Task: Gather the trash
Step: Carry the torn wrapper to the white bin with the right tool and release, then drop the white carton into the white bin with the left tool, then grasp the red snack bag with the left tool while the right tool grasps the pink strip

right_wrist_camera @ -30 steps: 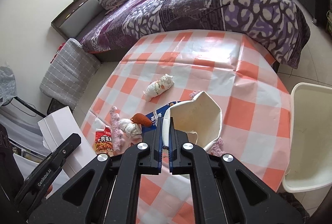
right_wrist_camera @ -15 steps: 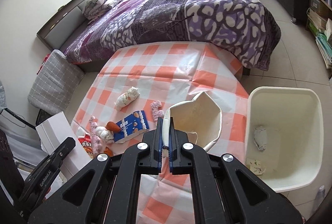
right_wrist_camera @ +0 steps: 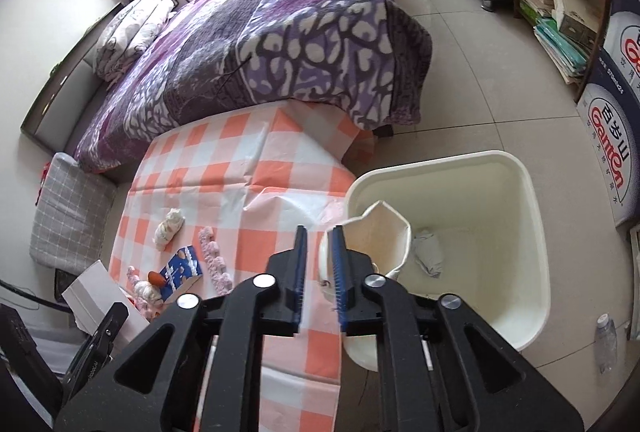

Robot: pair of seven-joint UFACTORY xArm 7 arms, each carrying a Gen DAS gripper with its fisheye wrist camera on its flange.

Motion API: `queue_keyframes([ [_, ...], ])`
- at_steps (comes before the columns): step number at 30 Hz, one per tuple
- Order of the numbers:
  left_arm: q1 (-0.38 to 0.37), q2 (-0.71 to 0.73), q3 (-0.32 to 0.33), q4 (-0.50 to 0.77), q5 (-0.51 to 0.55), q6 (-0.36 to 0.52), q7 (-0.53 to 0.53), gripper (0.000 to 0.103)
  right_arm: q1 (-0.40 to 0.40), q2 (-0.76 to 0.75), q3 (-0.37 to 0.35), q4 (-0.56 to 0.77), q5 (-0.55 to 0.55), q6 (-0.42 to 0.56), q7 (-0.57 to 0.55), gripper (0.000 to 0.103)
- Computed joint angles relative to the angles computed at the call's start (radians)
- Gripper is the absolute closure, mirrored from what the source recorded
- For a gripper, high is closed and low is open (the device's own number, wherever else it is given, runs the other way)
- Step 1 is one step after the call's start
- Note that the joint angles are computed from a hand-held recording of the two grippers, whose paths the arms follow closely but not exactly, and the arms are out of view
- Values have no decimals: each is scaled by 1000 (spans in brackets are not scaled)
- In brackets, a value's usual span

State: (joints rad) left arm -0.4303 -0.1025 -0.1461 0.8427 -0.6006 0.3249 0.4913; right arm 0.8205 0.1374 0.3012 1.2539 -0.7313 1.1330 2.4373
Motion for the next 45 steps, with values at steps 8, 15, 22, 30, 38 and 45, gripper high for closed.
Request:
queue_keyframes([
  [8,-50,18,-37,11,-43,15,5,96,-28,-163,66,-159,38,79,145,58],
  [15,-99,52,-80,30,-94,35,27,96,-43,-209,124,-172,69,223,179,31],
  [22,-139,101,-131,69,-167,96,55,96,-49,-276,162,-224,93,281,285,9],
  [30,-170,155,-175,154,-232,170,30,96,-81,-353,225,-270,99,340,391,8],
  [38,-182,180,-202,204,-235,163,17,45,-93,-358,250,-254,116,416,387,7],
  [45,-171,110,-158,105,55,31,-103,36,-83,-240,213,-145,77,436,250,7],
])
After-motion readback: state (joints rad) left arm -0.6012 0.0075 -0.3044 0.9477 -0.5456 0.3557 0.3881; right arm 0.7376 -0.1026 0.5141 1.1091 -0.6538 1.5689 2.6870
